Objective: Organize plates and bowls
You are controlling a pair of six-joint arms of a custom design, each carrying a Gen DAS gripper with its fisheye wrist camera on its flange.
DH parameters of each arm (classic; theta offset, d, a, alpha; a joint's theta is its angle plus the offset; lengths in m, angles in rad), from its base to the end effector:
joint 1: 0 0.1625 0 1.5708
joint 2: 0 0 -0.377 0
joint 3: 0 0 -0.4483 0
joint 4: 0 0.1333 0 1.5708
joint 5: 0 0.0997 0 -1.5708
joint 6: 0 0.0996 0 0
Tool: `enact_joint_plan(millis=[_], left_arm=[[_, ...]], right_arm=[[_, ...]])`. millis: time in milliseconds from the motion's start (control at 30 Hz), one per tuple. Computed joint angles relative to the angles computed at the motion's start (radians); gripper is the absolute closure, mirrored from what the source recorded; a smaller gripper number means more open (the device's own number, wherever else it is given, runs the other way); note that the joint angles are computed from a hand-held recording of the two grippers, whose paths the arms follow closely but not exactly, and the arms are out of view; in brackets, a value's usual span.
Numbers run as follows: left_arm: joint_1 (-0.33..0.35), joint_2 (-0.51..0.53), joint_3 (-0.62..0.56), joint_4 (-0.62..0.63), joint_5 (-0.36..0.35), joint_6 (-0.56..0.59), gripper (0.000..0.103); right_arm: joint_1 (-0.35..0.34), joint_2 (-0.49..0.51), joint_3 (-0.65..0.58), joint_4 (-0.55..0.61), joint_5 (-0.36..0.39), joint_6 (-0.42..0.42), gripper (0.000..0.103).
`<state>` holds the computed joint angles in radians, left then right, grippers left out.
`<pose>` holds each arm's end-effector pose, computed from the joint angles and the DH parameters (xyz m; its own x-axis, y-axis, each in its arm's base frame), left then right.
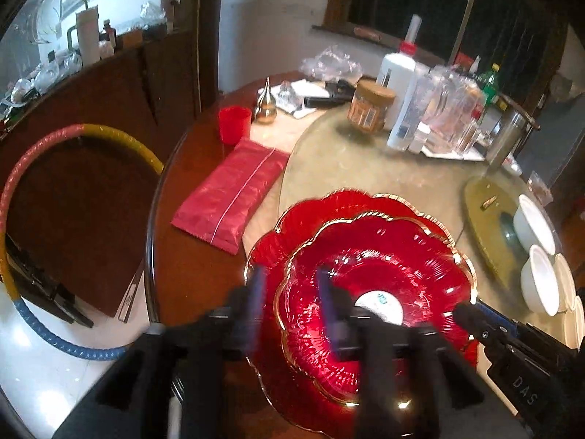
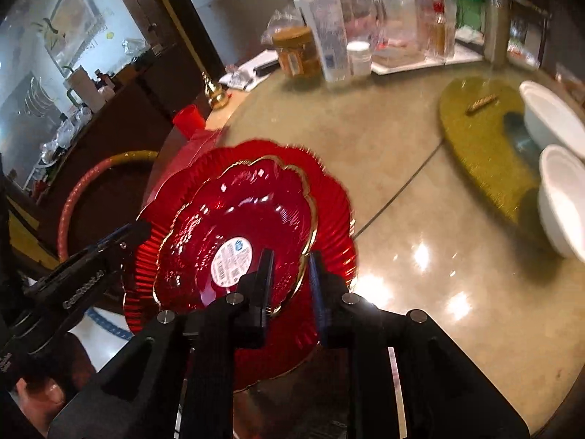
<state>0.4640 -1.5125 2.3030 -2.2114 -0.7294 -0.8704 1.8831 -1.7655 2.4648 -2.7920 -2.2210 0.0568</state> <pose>-0.2881 -0.3763 0.1397 -0.8041 0.0779 -0.5893 0.4180 0.7790 -0.4674 0.1912 -0.3545 0.2248 -0.8639 0.0894 0.4956 -0.2177 0.8212 -0.5275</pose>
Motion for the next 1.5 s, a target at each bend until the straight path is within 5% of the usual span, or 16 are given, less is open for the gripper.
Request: enact_joint_plan(millis=[33,100,200,333,400,467,700,867,1000,1333,1500], left_arm=[[-0.005,-0.005,0.006,-0.015,0.004,0.004,0.038],[-0.019,-0.011,0.02,-0.052,0.023,0.009,0.03],[-0.036,-0.015,0.027,-0.07,0.039,0.012,0.03],[-0.08,-0.027,0.057,-0.101,0.085,0.011,0.022],[-0.114,-0.034,0.079,-0.108,0.127,-0.008,0.02],[-0.153,-0.035,0.109,-0.156,0.162,-0.01,0.02],[-0.292,0.08,0.171,-0.467,0.238,0.138,0.015],[-0.328,0.211,0.156,-0.693,0.172,0.262,0.002],[-0.346,0.305,0.135,-0.798,0.168,0.318,0.0],[-0.388,0.41,0.126,-0.941,0.209,0.381,0.0],[-0.393,0.435,0.127,-1.027,0.199,0.445,0.0]], right_arm=[[0.007,0.0,0.001,-0.016,-0.017,-0.01,0.084],[0.014,-0.01,0.007,-0.041,-0.025,-0.022,0.08],[0.001,-0.053,0.023,-0.041,0.018,-0.026,0.057],[-0.023,-0.124,0.068,-0.103,0.105,-0.049,0.055],[-0.038,-0.17,0.105,-0.167,0.136,-0.065,0.033],[-0.065,-0.236,0.165,-0.277,0.174,-0.104,0.023],[-0.09,-0.322,0.274,-0.653,0.14,-0.258,0.016],[-0.104,-0.327,0.302,-0.882,0.131,-0.344,0.016],[-0.088,-0.279,0.307,-1.062,0.115,-0.404,0.016],[-0.148,-0.379,0.311,-0.964,0.104,-0.307,0.016],[-0.156,-0.368,0.307,-0.977,0.104,-0.326,0.015]])
